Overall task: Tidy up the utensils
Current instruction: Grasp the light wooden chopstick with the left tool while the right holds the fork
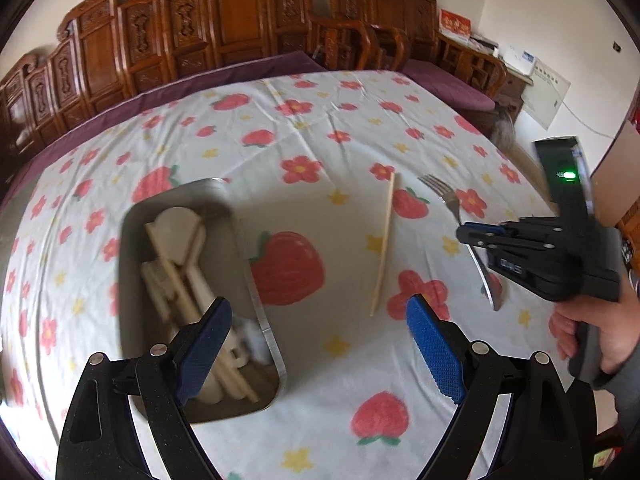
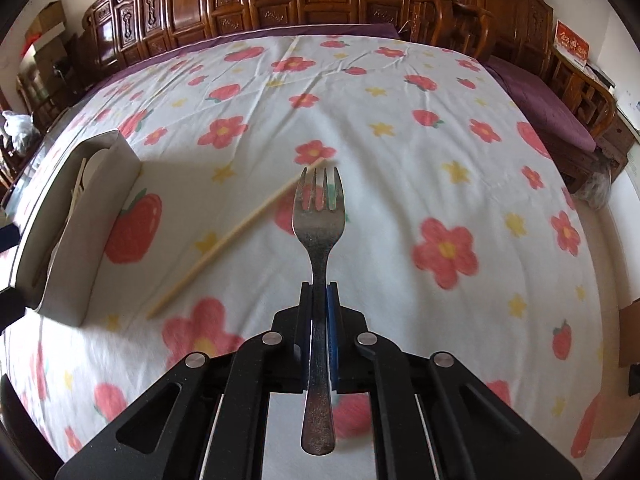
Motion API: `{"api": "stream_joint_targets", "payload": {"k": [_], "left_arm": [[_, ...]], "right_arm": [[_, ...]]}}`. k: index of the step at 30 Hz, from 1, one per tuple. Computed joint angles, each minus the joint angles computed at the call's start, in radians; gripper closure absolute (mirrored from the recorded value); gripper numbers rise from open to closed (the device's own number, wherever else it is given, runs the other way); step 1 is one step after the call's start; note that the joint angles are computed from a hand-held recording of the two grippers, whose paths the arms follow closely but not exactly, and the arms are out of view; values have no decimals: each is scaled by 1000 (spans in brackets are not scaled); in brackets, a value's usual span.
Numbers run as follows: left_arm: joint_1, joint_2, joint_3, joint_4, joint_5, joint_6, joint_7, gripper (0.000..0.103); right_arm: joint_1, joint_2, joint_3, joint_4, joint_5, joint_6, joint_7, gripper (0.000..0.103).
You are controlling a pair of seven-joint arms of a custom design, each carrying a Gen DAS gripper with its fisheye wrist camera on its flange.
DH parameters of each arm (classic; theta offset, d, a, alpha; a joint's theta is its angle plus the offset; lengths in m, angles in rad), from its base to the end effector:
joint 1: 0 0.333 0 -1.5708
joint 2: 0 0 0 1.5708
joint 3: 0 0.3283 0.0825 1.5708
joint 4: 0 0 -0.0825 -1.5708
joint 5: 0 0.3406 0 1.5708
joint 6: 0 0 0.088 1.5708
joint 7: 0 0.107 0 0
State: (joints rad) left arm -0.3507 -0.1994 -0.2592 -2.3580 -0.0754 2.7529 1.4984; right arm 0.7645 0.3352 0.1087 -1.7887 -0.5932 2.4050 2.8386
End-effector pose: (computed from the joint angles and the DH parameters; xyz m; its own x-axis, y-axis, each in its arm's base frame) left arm 0.3906 -0.2772 0.5083 -0.4810 -0.8752 0.0518 -0.7436 0.3759 -0.5529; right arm 0.4155 0.4785 0.4307 -0.0064 -0.9990 -0.0444 -0.8760 0.0270 -0.4815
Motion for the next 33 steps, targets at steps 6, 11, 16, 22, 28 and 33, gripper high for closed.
{"api": "stream_joint_targets", "payload": {"k": [6,11,16,22,28,33], "left_arm": [[-11,104,-36,73,60,-8,-34,23],[-29,200,-49,153,117,-43,-55,39],[-51,284,-49,231,167,-77,-74,52],[-78,359,-37,314,241,-111,-115,54],[-90,407,-24,370,278,-134,-137,65],[-87,430,-20,387,268,-144,-141,72]], "right_arm": [[-17,-100,13,-154,-32,81,62,95],[-38,-152,34,-240,-56,128,107,95],[-57,-188,51,-296,-75,157,139,95],[-79,-213,65,-340,-81,186,160,95],[-92,-221,72,-361,-82,207,169,95],[-93,-213,75,-360,-81,214,164,95]]}}
